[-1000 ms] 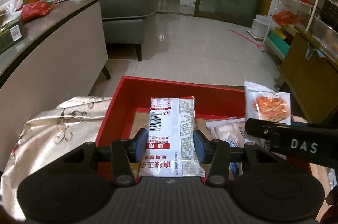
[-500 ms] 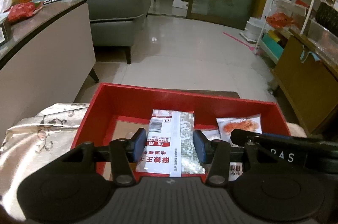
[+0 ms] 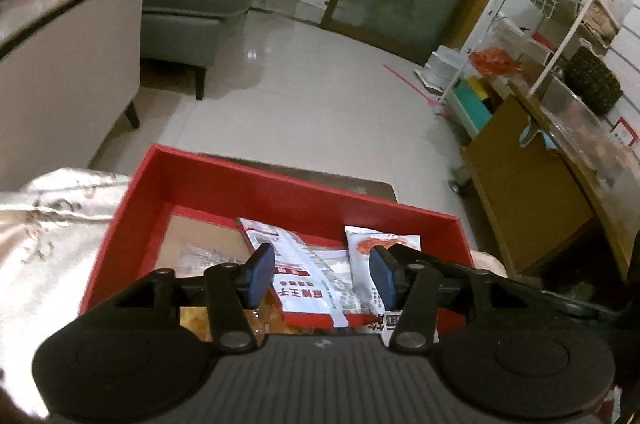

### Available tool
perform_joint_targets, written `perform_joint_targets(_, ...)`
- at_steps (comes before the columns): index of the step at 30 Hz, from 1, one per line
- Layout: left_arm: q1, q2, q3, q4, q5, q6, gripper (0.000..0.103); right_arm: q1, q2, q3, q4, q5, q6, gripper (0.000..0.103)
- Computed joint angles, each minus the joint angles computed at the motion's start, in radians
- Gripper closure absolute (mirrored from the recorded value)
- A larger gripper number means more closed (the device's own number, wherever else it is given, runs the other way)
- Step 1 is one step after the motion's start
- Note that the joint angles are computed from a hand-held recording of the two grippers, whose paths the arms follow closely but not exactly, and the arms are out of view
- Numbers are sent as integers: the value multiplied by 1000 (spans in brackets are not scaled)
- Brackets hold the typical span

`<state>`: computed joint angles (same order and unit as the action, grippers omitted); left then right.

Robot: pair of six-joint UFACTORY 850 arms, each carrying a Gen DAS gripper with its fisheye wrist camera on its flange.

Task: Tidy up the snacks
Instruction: 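Withdraw both grippers from the tray back to the snack pile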

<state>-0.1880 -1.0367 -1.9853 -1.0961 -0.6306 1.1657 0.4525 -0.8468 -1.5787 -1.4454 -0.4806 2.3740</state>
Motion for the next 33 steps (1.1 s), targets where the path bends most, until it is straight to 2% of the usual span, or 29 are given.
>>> perform_joint_targets(6, -6, 104, 155, -126, 127, 249, 57, 13, 30, 21, -13, -19, 17, 27)
perform_joint_targets(13, 7, 150, 221, -109, 158, 262, 56, 34, 54, 20, 32, -43, -52, 27)
perform_joint_targets(20, 38, 191, 288, -44, 148, 232, 56, 59, 79, 30, 125, -64, -159, 25)
perform_joint_targets(33, 92, 270, 429, 65, 85, 187, 56, 130, 130, 95, 235, -78, -227, 22)
